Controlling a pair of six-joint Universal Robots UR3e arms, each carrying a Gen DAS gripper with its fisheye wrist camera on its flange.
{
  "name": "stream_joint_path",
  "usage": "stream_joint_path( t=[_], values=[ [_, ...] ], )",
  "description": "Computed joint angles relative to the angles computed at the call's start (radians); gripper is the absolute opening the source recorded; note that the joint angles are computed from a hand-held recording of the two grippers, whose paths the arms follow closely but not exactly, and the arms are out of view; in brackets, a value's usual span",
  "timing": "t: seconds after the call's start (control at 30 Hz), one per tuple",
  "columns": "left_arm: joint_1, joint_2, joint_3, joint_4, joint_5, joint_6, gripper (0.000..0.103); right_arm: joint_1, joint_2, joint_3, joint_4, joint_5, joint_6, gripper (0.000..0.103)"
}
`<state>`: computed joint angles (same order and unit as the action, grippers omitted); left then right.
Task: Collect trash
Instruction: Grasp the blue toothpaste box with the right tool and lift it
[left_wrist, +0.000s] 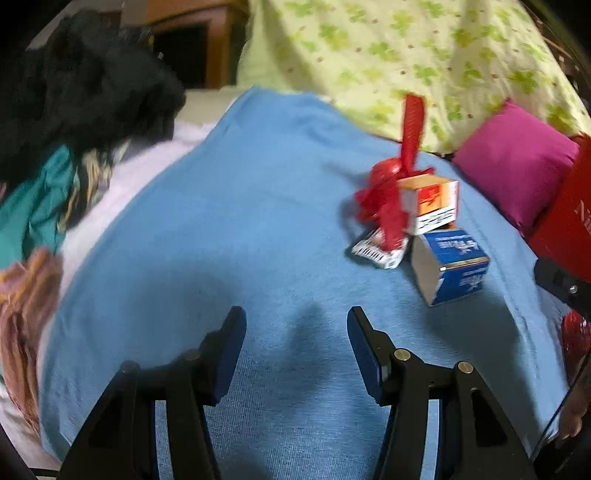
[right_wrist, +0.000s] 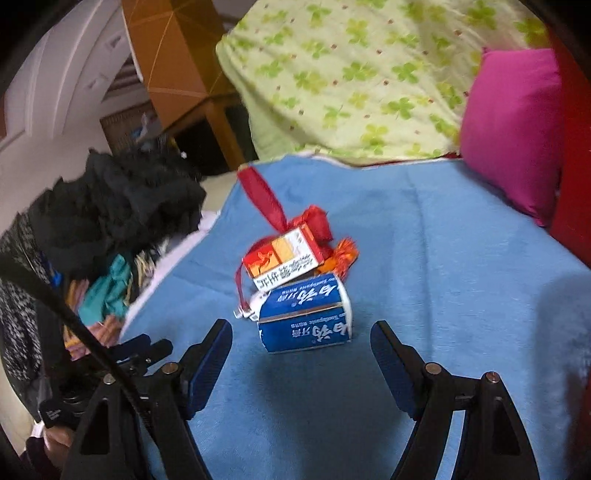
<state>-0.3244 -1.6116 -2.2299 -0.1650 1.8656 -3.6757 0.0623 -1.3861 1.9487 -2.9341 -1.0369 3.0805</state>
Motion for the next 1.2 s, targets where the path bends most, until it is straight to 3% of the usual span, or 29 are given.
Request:
stream_joint_path(
  t=[0.23,0.5,0.67,0.77,0.83,0.93,1.07,1.2],
  values=[
    [0.036,0.000,-0.029,0.028,-0.055,0.002,0.058,0.102,0.243,-0.271,0.064,-0.131,0.024,0.080],
    [0.050,-0.013,-0.024,0.036,-0.109,0.025,0.058,0.101,0.349,-0.424,0.170,-0.088,0.070,0.080],
    [0.081,0.011,-0.045,0.039,-0.140,0.009,0.058,0.053,0.255,-0.347,0.270,0.098,-0.038,0.080],
    [0.100,0.029,-0.058,0.035,-0.146,-0.001,0.058,-0.001,0.179,-0.282,0.450,0.294,-0.191,0.080],
    [0.109,0.041,-0.065,0.031,-0.135,-0.011,0.058,-0.007,0.138,-0.261,0.559,0.360,-0.302,0.080],
    [0.103,0.045,-0.064,0.022,-0.107,-0.023,0.058,0.013,0.068,-0.190,0.474,0.294,-0.346,0.080],
    [0.092,0.030,-0.048,0.015,-0.100,-0.014,0.058,0.026,0.079,-0.145,0.218,0.129,-0.205,0.080],
    [0.080,0.016,-0.034,0.006,-0.089,-0.006,0.058,0.078,0.167,-0.222,0.156,0.027,-0.174,0.080]
  ],
)
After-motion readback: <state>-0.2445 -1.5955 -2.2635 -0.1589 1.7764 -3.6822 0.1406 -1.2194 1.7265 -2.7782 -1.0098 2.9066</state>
